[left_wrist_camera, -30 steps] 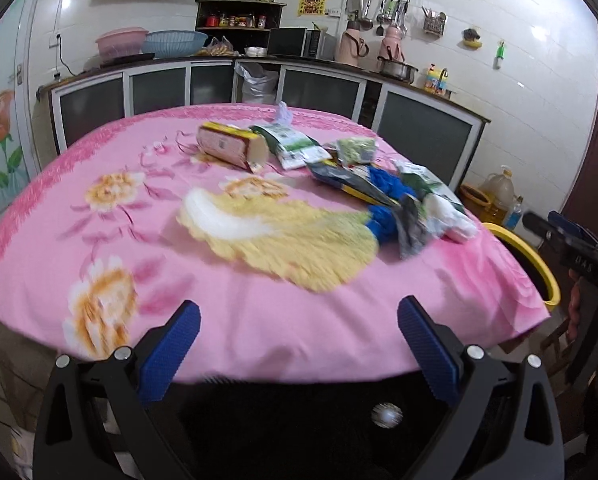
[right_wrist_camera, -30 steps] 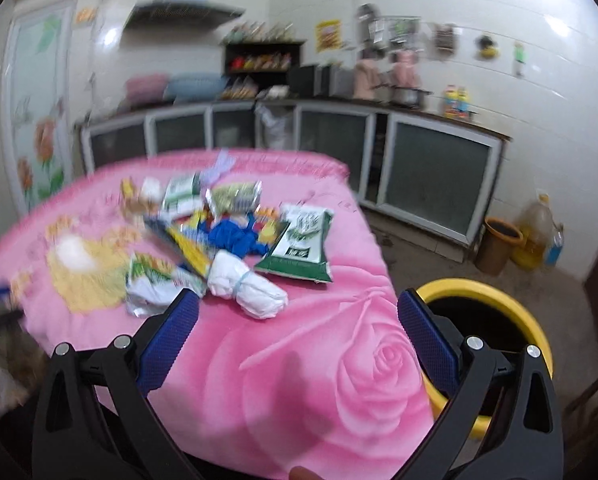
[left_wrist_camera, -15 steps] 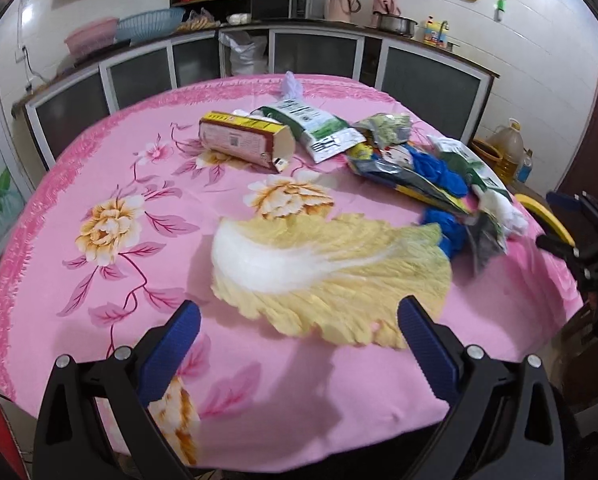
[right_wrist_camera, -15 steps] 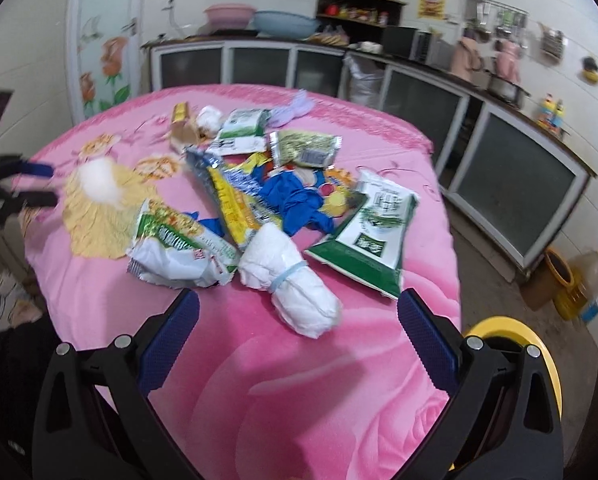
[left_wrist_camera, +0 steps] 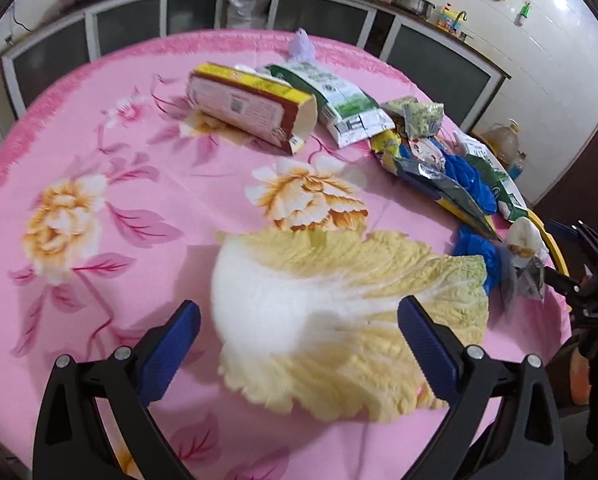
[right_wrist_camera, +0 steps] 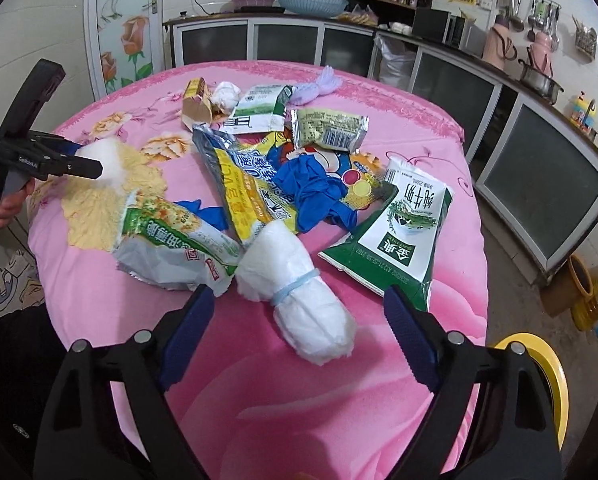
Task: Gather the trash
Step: 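Move the left tool to the cabbage leaf while the right tool approaches the white bundle, then grasp the cabbage leaf with the left tool while the right tool grasps the white bundle, then carry both items over the yellow bin and open both tools to drop them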
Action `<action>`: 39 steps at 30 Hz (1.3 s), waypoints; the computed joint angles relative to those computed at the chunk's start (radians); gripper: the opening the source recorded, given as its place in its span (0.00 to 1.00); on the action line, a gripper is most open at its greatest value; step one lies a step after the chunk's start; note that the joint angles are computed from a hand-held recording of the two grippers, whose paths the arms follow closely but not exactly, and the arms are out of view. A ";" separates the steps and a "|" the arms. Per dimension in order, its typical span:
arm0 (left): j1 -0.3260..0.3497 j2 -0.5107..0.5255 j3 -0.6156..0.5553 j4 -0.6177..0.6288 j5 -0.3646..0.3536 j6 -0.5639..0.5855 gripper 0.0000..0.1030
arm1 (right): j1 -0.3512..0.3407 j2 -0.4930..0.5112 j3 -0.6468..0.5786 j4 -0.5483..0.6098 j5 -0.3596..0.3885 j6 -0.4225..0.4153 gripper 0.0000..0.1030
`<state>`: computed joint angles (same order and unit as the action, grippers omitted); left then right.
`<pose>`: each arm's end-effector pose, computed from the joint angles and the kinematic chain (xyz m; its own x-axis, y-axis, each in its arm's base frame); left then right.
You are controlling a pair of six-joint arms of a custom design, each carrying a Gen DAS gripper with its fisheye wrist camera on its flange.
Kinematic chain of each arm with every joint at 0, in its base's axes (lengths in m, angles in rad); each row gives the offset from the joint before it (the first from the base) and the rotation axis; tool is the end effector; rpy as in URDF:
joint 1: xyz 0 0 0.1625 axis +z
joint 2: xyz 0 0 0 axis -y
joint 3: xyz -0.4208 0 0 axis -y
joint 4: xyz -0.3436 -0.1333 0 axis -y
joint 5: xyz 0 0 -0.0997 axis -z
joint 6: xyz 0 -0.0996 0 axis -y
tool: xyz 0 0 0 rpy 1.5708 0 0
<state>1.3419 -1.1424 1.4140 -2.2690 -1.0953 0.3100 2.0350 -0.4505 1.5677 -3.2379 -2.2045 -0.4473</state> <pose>0.0306 -0.6573 0.4137 -0.8025 0.2869 -0.5231 0.4740 0.8391 -0.2669 0.3603 -0.5536 0.0205 -0.6095 -0.4055 0.6812 -0.7157 0.6510 -0.2528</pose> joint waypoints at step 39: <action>-0.040 -0.107 -0.067 -0.049 -0.126 0.006 0.06 | 0.049 -0.096 0.079 -0.096 -0.004 0.053 0.28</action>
<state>1.3021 -1.2491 1.3466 -2.3179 -1.2210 0.3162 2.0845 -0.5460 1.6470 -3.3343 -2.2085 -0.3940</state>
